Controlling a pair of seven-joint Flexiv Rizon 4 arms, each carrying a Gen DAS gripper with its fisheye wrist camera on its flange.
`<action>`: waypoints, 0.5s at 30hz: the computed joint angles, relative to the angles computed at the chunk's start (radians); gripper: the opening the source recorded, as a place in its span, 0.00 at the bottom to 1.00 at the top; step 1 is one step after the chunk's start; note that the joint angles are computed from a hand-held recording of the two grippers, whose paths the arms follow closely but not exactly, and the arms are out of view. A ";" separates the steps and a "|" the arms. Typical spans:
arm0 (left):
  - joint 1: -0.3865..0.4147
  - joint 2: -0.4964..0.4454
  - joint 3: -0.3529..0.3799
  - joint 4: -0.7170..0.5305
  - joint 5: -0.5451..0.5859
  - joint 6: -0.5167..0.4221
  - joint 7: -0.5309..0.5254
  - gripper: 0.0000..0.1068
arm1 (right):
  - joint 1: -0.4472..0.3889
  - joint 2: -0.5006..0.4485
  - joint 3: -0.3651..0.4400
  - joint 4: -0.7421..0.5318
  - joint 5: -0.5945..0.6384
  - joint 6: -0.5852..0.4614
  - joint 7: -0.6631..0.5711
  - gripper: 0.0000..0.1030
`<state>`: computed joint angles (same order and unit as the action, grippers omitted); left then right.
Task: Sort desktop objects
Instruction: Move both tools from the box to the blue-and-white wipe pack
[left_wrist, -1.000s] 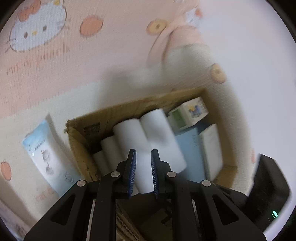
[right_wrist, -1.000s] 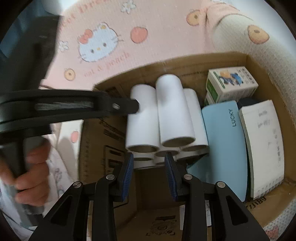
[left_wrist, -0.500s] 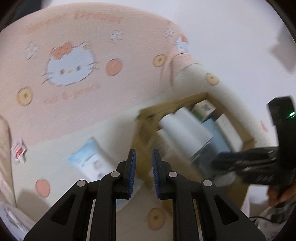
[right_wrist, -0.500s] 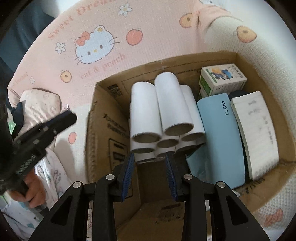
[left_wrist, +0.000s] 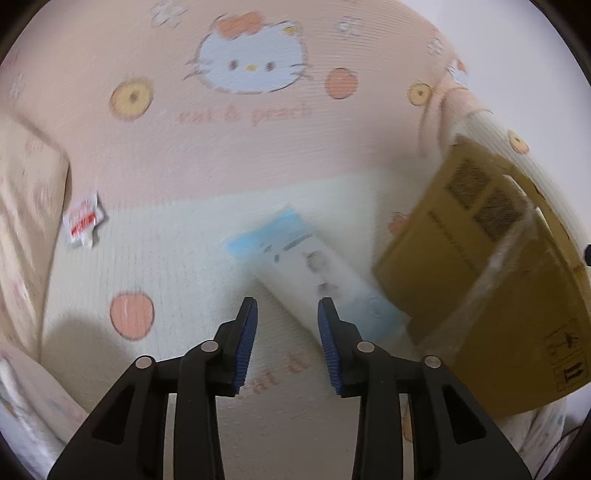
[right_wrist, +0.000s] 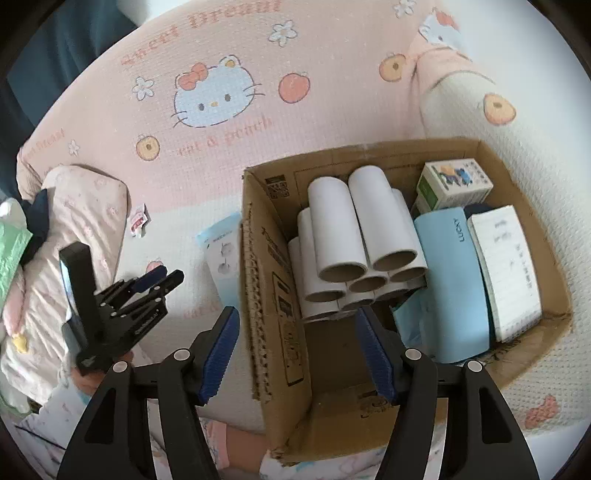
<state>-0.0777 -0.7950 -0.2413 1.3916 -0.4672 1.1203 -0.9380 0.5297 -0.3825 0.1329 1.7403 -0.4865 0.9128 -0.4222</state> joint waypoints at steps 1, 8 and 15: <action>0.012 -0.006 -0.008 -0.002 -0.017 -0.020 -0.009 0.37 | 0.005 -0.005 0.000 -0.012 -0.005 -0.015 -0.006 0.62; 0.058 -0.128 -0.009 -0.199 -0.112 -0.322 -0.168 0.49 | 0.045 -0.061 0.006 -0.123 -0.015 -0.088 -0.060 0.69; 0.076 -0.192 -0.013 -0.282 -0.166 -0.377 -0.305 0.50 | 0.083 -0.164 -0.009 -0.270 0.008 -0.141 -0.124 0.70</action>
